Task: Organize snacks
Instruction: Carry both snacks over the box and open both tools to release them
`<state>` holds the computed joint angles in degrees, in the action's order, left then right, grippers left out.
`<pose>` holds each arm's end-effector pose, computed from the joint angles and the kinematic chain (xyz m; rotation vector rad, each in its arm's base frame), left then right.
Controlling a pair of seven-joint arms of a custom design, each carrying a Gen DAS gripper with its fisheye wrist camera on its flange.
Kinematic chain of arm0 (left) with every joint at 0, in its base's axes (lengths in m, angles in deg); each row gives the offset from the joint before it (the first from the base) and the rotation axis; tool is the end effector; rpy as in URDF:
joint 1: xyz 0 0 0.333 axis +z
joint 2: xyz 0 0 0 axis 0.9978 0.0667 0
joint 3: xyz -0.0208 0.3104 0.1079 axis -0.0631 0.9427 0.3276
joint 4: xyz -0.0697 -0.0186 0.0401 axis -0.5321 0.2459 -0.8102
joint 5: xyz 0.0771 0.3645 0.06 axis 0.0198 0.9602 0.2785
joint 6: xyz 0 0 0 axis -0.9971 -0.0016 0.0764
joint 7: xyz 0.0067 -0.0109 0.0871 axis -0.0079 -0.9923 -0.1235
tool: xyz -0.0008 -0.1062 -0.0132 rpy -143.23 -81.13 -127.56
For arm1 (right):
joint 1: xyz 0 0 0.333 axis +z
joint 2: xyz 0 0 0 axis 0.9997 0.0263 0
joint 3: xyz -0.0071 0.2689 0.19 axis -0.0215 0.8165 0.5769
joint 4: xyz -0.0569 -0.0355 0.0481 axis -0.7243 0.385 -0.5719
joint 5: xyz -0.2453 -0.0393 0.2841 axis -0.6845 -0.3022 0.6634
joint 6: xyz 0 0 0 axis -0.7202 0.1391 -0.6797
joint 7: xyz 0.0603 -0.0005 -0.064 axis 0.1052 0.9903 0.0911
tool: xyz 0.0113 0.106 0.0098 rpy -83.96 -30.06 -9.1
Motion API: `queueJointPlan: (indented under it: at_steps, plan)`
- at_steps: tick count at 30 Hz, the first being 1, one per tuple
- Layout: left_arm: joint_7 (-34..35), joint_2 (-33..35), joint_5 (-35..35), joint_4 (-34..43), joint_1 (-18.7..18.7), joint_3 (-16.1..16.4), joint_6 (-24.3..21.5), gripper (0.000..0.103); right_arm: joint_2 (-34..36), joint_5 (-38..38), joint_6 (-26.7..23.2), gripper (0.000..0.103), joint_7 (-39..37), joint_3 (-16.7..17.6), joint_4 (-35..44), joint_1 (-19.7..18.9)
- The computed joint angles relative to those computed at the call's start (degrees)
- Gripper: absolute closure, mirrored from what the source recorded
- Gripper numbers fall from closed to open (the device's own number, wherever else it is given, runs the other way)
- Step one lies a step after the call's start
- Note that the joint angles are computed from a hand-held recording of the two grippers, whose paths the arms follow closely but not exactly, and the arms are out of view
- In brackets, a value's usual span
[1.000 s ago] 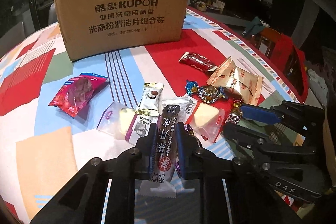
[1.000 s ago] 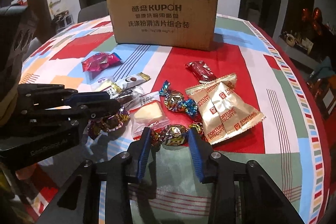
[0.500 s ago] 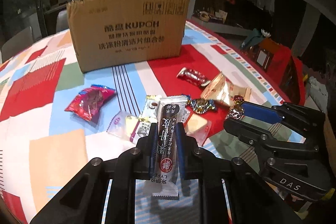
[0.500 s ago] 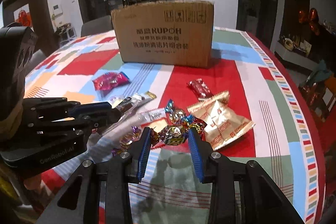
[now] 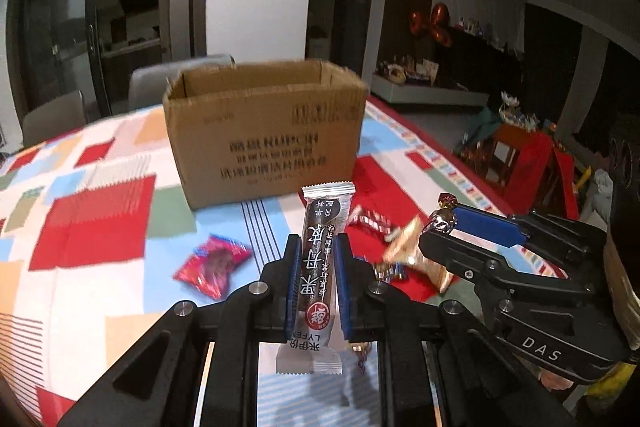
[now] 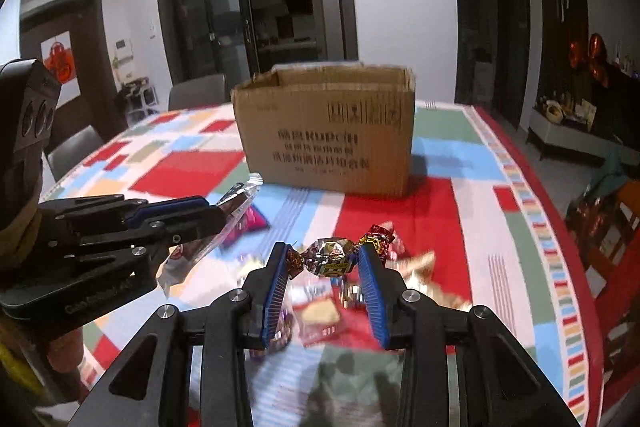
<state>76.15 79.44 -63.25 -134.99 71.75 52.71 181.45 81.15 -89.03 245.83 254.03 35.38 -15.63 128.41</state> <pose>0.5412 -0.2003 0.4336 -1.5029 1.9539 -1.0423 0.5379 0.4256 0.4103 -1.8014 1.3214 -0.6249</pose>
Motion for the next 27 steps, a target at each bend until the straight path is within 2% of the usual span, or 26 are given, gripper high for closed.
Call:
queueJointPlan:
  at_steps: [3,4,5,6,8,10,12,14,17,22,23,25,27]
  plan:
    - [-0.28,-0.31,0.41,1.03,1.54,-0.99,0.43,0.086,0.53,-1.16,0.56,0.066,0.83,-0.65,2.48,0.08]
    - [-0.51,-0.36,0.82,1.47,2.73,-1.94,0.57,0.086,0.73,-1.22,0.70,0.066,0.88,-0.72,3.16,0.02]
    - [-1.24,-0.33,1.84,1.97,5.60,-4.47,0.64,0.087,0.97,-1.22,0.94,0.066,0.91,-0.82,3.93,-0.06]
    - [-1.57,-0.29,2.32,2.47,6.54,-5.20,0.61,0.087,1.43,-0.93,1.18,0.066,0.57,-0.87,5.17,-0.26]
    - [-1.85,-0.26,2.88,3.78,7.17,-5.29,0.41,0.087,2.07,-0.11,1.18,0.066,-0.26,-1.12,6.88,-0.26]
    - [-1.12,-0.23,2.06,4.82,3.72,-1.54,0.41,0.088,3.06,1.67,1.58,0.066,-2.06,-1.13,8.98,-0.61]
    - [0.71,-0.07,0.02,6.19,-2.45,4.84,0.55,0.088,3.91,4.37,1.91,0.066,-4.80,-1.26,10.75,-0.74]
    - [2.59,0.36,-1.54,7.90,-6.76,9.46,0.35,0.088,5.26,8.02,1.64,0.066,-9.03,-0.75,13.28,-1.38]
    - [4.16,1.28,-2.78,10.31,-9.57,12.82,-0.18,0.089,6.76,13.14,1.68,0.066,-14.45,0.08,16.08,-2.25]
    - [3.33,3.50,-0.90,15.43,-6.78,11.30,-2.68,0.095,10.56,24.23,-0.57,0.066,-28.27,6.23,22.83,-6.61]
    - [3.00,4.11,-0.27,16.65,-4.64,9.37,-3.29,0.095,11.40,25.96,-1.38,0.066,-30.35,6.98,24.26,-7.03]
    - [3.63,5.85,0.23,19.47,1.89,2.80,-4.44,0.095,13.74,29.84,-3.13,0.066,-35.48,9.27,28.41,-8.29]
    - [3.44,8.28,0.96,23.10,4.34,0.55,-6.05,0.095,16.58,33.53,-5.62,0.066,-40.12,11.30,33.36,-9.17]
